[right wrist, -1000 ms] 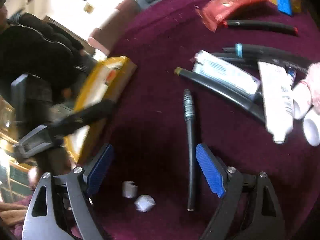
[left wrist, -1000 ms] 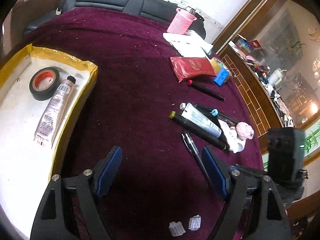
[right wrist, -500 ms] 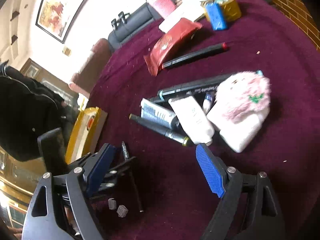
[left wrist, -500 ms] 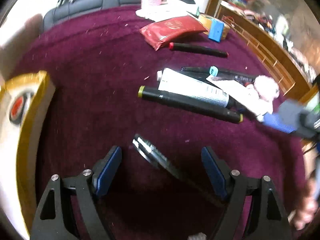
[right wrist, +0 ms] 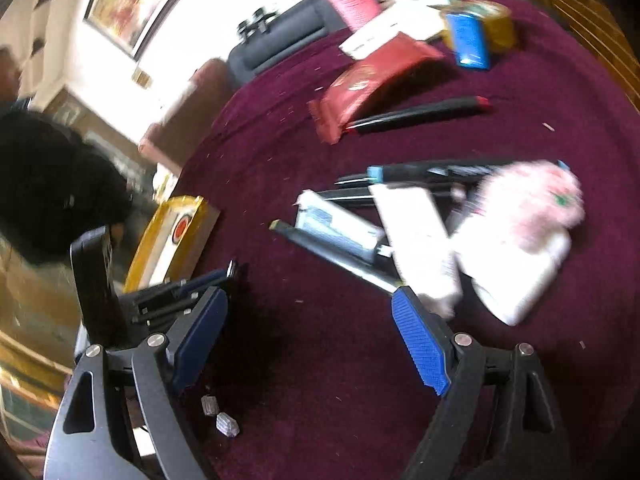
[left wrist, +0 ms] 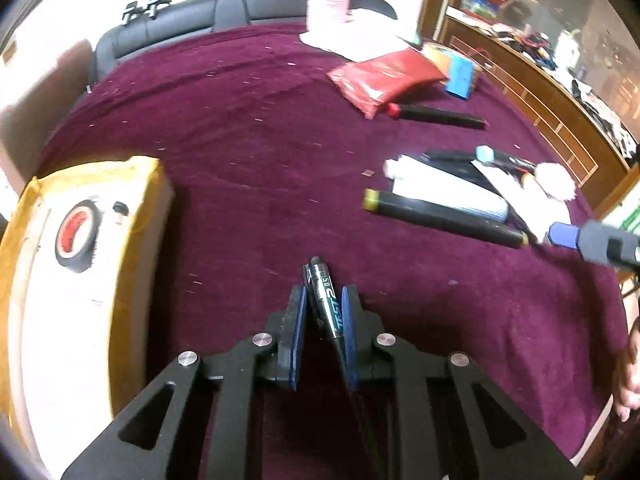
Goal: Organize objects
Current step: 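Carry the pen and marker to the white tray and release them inside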
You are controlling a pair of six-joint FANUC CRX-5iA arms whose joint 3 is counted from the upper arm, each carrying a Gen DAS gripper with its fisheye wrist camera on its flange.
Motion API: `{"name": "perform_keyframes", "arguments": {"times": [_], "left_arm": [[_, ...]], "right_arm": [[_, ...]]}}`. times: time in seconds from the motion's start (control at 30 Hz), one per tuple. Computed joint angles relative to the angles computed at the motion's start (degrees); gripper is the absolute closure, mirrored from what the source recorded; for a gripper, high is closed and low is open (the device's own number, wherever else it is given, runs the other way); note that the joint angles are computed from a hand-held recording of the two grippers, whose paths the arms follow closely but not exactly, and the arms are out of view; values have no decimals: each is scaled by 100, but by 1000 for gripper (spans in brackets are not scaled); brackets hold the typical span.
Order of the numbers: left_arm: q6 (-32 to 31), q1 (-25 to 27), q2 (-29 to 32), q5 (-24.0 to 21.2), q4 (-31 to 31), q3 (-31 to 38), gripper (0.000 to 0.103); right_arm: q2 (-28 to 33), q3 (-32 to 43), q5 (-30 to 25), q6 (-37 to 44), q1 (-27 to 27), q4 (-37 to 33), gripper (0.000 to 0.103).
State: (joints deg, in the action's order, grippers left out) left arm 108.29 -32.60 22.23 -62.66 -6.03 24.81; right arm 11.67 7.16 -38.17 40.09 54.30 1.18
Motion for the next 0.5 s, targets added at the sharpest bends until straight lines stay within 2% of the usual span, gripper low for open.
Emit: {"name": "perform_keyframes", "arguments": {"times": [0.17, 0.33, 0.43, 0.5], "left_arm": [[113, 48, 73, -78, -249, 72, 89], [132, 50, 8, 75, -294, -45, 88], [132, 64, -53, 195, -253, -156, 87], [100, 124, -112, 298, -64, -285, 83]], "right_arm": [[702, 857, -897, 46, 34, 379, 17], [970, 1153, -1248, 112, 4, 390, 17], [1047, 1322, -1339, 394, -44, 0, 17], [1103, 1472, -1417, 658, -81, -370, 17]]}}
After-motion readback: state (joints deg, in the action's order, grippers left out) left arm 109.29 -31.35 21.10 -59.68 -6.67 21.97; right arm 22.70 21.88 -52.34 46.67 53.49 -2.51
